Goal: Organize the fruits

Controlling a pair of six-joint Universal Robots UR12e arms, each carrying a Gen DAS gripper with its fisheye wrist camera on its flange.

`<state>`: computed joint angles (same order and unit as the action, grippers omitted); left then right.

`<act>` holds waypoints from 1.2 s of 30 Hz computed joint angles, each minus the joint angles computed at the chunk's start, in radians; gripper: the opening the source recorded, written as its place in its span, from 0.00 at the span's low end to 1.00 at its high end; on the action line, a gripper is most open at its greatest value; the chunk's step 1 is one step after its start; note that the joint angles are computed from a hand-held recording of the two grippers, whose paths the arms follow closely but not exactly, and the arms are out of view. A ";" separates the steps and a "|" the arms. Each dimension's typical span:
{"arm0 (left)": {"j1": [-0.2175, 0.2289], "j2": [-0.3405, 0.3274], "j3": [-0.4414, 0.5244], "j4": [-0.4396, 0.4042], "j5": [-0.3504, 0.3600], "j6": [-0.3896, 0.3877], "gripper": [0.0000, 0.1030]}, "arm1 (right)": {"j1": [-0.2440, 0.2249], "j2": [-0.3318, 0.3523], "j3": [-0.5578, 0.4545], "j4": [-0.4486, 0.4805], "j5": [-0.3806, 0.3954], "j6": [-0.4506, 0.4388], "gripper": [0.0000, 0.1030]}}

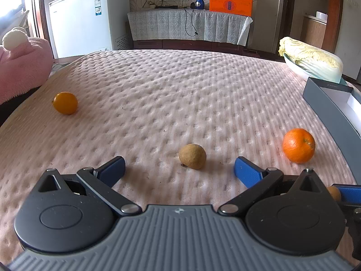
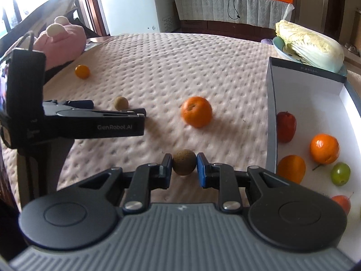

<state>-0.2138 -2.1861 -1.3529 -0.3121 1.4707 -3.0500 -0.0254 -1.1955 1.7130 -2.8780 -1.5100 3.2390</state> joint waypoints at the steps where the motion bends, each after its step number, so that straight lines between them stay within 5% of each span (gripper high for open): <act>1: 0.000 0.000 0.001 0.000 0.000 0.000 1.00 | -0.001 0.000 0.000 -0.001 0.005 0.001 0.26; 36: 0.000 0.000 0.000 0.000 0.000 0.001 1.00 | -0.008 0.003 -0.002 0.001 0.011 0.020 0.26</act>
